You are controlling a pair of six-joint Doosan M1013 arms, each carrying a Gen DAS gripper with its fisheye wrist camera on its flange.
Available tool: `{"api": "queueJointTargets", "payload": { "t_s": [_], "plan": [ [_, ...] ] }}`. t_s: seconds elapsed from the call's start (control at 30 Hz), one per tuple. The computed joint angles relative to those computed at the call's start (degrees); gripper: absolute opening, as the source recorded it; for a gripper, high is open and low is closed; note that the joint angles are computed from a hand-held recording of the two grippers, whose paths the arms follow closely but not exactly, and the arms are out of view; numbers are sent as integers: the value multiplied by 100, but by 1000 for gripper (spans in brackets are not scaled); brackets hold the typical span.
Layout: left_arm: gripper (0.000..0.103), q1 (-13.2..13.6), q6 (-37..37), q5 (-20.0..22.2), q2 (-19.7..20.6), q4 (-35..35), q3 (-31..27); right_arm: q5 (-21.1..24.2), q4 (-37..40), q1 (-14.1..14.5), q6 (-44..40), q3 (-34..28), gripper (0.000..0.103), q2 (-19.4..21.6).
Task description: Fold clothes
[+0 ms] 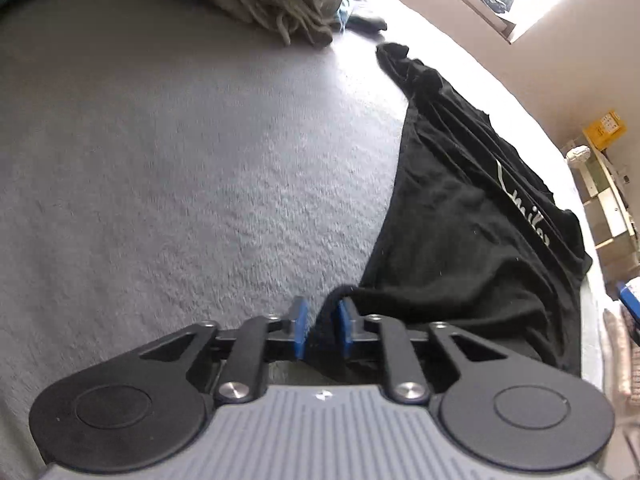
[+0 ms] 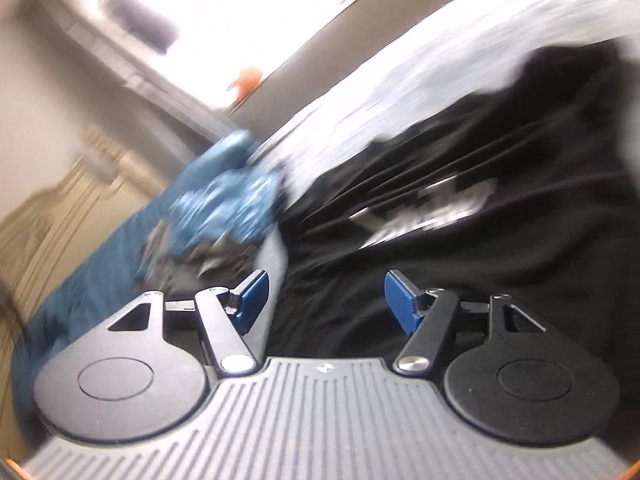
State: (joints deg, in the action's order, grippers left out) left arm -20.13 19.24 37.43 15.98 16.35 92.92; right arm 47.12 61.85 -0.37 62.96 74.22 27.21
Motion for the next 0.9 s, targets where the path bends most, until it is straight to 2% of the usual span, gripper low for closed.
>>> {"api": "queueJointTargets", "payload": {
  "t_s": [0.03,0.13,0.17,0.27,0.33,0.43,0.53,0.7,0.83,0.9],
  "plan": [
    [48,-62,-235,100,-17,322,-22,-121,-171,-86,233,99,66,-108],
    [53,-267,-769,478,-60,1241,-101,-330,-979,-322,1246,398,67,-394],
    [53,-362,-807,653,-75,1556,-140,-300,-1242,-389,1556,502,67,-471],
    [60,-605,-705,824,-145,2195,-169,-27,-2026,-543,2549,739,69,-619],
    [64,-686,-312,688,-148,2139,-210,-50,-2367,-603,3124,951,69,-706],
    [63,-754,919,421,-76,1390,-349,-366,-2439,-702,3513,1323,69,-832],
    [63,-847,2340,304,63,535,-559,-424,-1919,-833,3509,1571,69,-833],
    [60,-1093,4039,310,481,-153,-993,-410,-1037,-916,2487,1778,67,-804],
    [57,-1248,4621,438,685,-215,-1202,-508,-187,-947,1302,1862,67,-753],
    [57,-1318,4583,478,704,-116,-1209,-347,13,-972,1017,1799,67,-645]
  ]
}}
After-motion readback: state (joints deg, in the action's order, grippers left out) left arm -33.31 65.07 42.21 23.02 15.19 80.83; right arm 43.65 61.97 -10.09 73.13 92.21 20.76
